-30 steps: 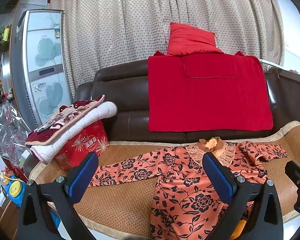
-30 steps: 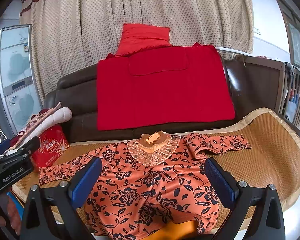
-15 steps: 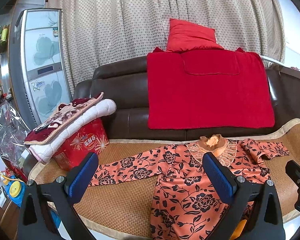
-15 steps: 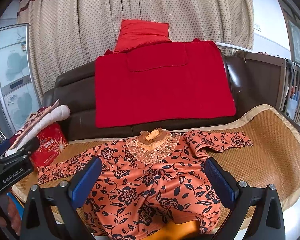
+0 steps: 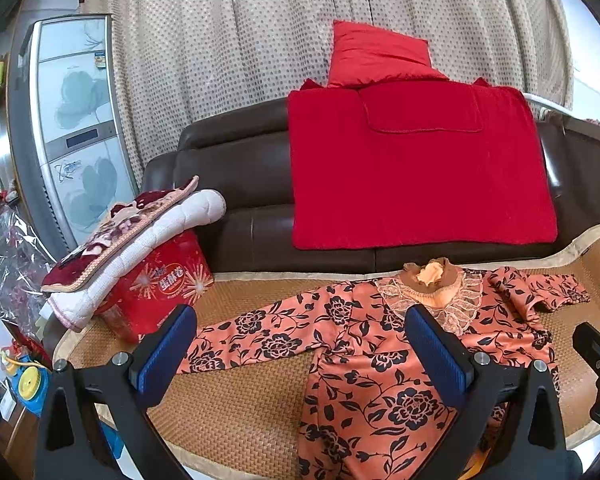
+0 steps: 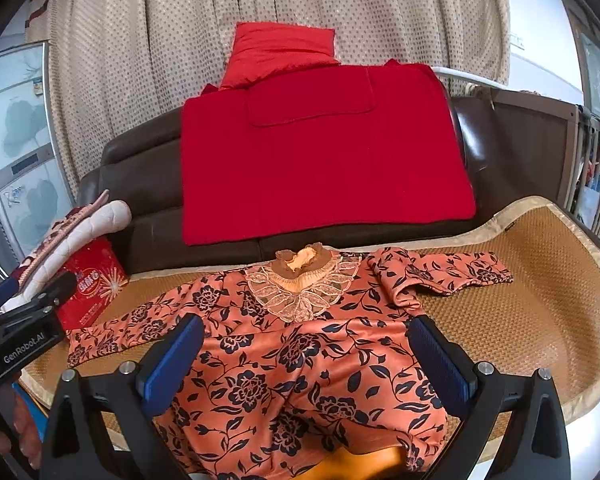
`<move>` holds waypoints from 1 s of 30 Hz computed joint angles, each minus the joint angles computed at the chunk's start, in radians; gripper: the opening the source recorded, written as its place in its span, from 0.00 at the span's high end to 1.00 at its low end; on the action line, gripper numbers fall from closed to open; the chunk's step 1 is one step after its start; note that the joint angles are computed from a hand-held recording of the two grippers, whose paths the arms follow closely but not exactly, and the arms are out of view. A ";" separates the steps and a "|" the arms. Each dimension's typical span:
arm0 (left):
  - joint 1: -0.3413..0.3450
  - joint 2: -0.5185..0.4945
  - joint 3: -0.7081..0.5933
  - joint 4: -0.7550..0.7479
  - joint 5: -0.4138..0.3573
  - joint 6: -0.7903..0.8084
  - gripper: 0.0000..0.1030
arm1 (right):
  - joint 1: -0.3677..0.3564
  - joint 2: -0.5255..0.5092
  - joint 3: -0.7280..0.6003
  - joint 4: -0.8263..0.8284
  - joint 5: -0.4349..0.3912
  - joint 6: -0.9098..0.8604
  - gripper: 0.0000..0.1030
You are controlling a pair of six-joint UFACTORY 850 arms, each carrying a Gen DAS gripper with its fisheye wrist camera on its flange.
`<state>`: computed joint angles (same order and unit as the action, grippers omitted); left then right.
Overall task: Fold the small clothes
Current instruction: 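Grasp the blouse sleeve cuff with the right gripper and lift it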
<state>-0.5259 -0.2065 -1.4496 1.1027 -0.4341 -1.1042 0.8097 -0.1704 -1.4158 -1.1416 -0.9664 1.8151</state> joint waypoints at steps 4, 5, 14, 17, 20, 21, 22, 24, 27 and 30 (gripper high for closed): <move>-0.003 -0.061 -0.058 -0.026 -0.007 0.035 0.00 | -0.040 -0.009 0.004 0.024 0.028 -0.009 0.00; -0.003 -0.086 -0.082 -0.046 -0.006 0.055 0.00 | -0.053 -0.009 0.007 0.031 0.038 -0.011 0.00; 0.003 -0.467 -0.492 -0.484 -0.031 0.441 0.00 | -0.294 0.141 0.251 -0.033 0.209 0.129 0.00; -0.004 -0.629 -0.682 -0.531 -0.108 0.476 0.00 | -0.469 0.206 0.370 -0.010 0.325 0.138 0.00; 0.001 -0.728 -0.803 -0.645 -0.146 0.572 0.00 | -0.657 0.224 0.454 0.020 0.537 0.182 0.00; 0.000 -0.738 -0.810 -0.637 -0.140 0.563 0.00 | -0.698 0.216 0.463 0.042 0.594 0.189 0.00; -0.003 -0.740 -0.808 -0.618 -0.130 0.546 0.00 | -0.743 0.214 0.475 0.102 0.609 0.154 0.00; -0.004 -0.741 -0.798 -0.588 -0.096 0.521 0.00 | -0.809 0.181 0.477 0.147 0.674 0.146 0.01; -0.009 -0.750 -0.799 -0.525 -0.059 0.469 0.00 | -0.871 0.103 0.447 0.250 0.765 0.102 0.06; -0.014 -0.776 -0.832 -0.505 -0.059 0.469 0.00 | -0.880 0.025 0.378 0.308 0.667 0.036 0.10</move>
<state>-0.5397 -0.9830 -2.2816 0.5975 -0.4929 -0.6350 -0.0700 -0.1454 -1.0379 -0.8340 -0.2998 1.8514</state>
